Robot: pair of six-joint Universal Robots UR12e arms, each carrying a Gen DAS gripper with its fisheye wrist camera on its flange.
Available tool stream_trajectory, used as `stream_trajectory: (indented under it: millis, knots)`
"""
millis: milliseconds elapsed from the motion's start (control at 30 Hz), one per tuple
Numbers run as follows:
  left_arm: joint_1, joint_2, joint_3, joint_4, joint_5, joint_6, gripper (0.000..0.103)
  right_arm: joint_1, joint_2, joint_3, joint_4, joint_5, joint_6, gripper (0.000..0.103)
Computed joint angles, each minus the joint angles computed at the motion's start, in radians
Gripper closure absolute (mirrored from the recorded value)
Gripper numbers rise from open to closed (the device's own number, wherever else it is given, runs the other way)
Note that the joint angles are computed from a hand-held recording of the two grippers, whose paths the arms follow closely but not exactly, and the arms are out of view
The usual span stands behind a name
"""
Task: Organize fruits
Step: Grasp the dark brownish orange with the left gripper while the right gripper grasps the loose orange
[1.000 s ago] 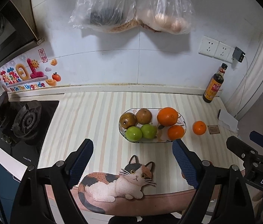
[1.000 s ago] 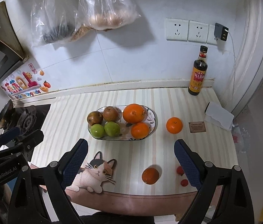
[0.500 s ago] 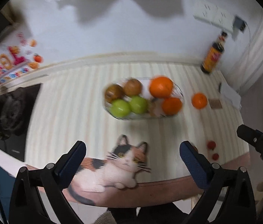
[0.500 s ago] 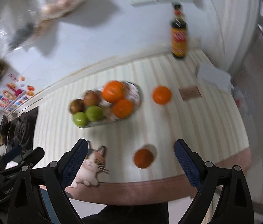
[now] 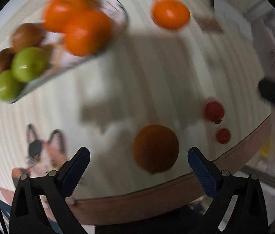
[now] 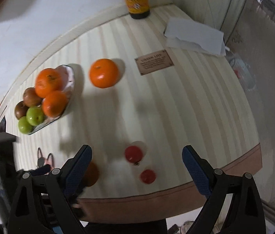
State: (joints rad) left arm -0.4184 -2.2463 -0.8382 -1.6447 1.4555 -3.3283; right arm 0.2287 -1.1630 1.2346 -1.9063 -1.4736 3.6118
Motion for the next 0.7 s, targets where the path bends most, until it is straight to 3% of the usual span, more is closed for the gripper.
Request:
stream_trajectory:
  millis: [67, 100, 133, 367, 500, 600, 700]
  knots:
    - [-0.003, -0.017, 0.011, -0.017, -0.018, 0.011, 0.027, -0.009, 0.01, -0.007, 0.007, 0.008, -0.01, 0.007]
    - [0.0, -0.017, 0.006, -0.015, -0.04, 0.002, 0.048, -0.014, 0.016, -0.011, 0.009, 0.015, -0.018, 0.007]
    - [0.003, -0.015, 0.001, -0.012, -0.055, -0.009, 0.052, -0.017, 0.022, -0.02, 0.013, 0.021, -0.025, 0.007]
    - [0.039, 0.026, -0.05, 0.077, 0.019, -0.14, 0.053, -0.028, 0.108, -0.138, 0.026, 0.077, -0.091, 0.007]
    - [0.072, 0.044, -0.08, 0.084, 0.059, -0.243, 0.053, -0.026, 0.203, -0.257, 0.038, 0.12, -0.11, 0.007]
    - [0.088, 0.055, -0.098, 0.082, 0.066, -0.289, 0.053, -0.019, 0.29, -0.374, 0.106, 0.138, -0.119, 0.007]
    - [0.101, 0.067, -0.119, 0.09, 0.063, -0.322, 0.053, -0.01, 0.362, -0.47, 0.183, 0.147, -0.121, 0.019]
